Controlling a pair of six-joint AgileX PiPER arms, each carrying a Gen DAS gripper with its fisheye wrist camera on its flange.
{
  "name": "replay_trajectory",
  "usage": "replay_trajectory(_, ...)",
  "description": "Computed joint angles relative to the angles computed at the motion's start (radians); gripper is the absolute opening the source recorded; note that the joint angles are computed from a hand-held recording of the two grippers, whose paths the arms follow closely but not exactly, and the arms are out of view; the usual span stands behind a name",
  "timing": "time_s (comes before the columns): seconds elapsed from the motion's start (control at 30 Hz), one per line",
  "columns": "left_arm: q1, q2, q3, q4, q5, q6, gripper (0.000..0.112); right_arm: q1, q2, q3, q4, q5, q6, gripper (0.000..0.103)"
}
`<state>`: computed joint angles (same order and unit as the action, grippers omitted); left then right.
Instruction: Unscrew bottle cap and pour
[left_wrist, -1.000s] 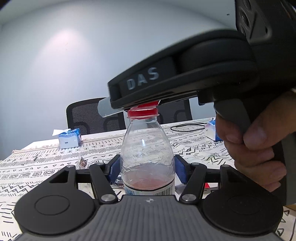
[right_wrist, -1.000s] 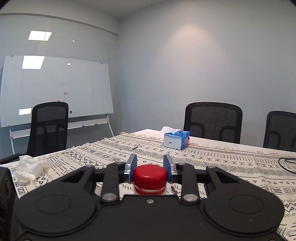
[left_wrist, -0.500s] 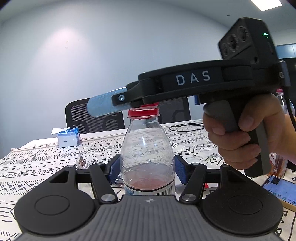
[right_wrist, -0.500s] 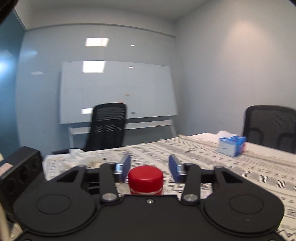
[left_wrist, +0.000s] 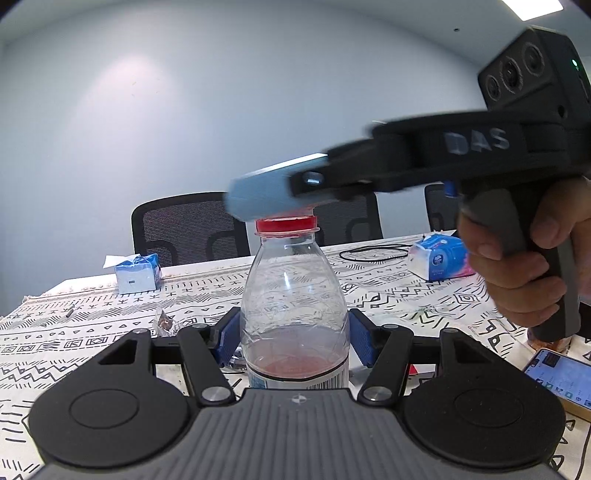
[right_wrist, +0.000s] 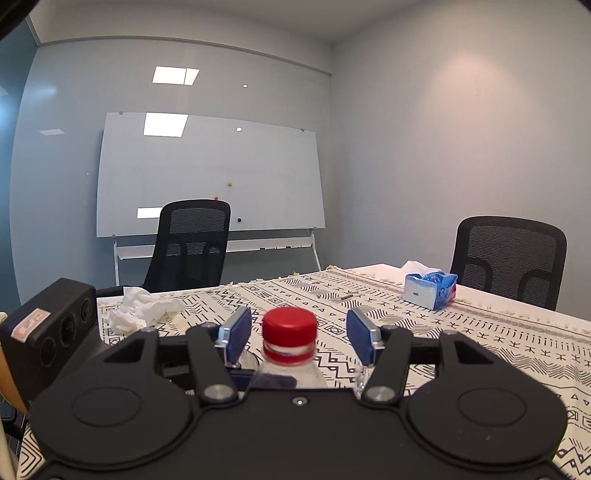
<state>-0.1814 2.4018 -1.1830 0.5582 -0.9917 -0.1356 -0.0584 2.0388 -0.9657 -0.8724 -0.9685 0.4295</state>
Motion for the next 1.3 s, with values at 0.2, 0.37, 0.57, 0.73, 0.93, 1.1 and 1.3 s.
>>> replay_trajectory(0.2,0.007,0.004,-0.002,0.01,-0.008,-0.004,0.058,0.004,0.015,-0.013,0.043,0.02,-0.014,0.067)
replay_trajectory(0.37,0.005,0.002,0.003,0.005,-0.01,-0.001,0.058,-0.038,0.002,0.019,-0.025,-0.035,0.041,0.068)
replay_trajectory(0.57,0.001,-0.052,0.1,-0.02,-0.043,0.026,0.059,0.018,-0.005,0.035,0.05,-0.028,-0.058,0.065)
replay_trajectory(0.73,0.0,-0.049,0.099,-0.021,-0.046,0.027,0.059,0.033,-0.014,0.053,0.109,-0.051,-0.036,0.038)
replay_trajectory(0.93,0.003,-0.035,0.074,-0.014,-0.039,0.022,0.059,0.021,-0.062,0.106,0.16,-0.056,0.009,0.019)
replay_trajectory(1.1,0.007,-0.029,0.058,-0.007,-0.03,0.013,0.059,0.07,-0.1,0.154,0.277,0.001,-0.092,0.051)
replay_trajectory(1.3,0.007,-0.032,0.06,0.004,-0.028,-0.003,0.059,0.089,-0.111,0.211,0.357,-0.026,-0.142,0.06)
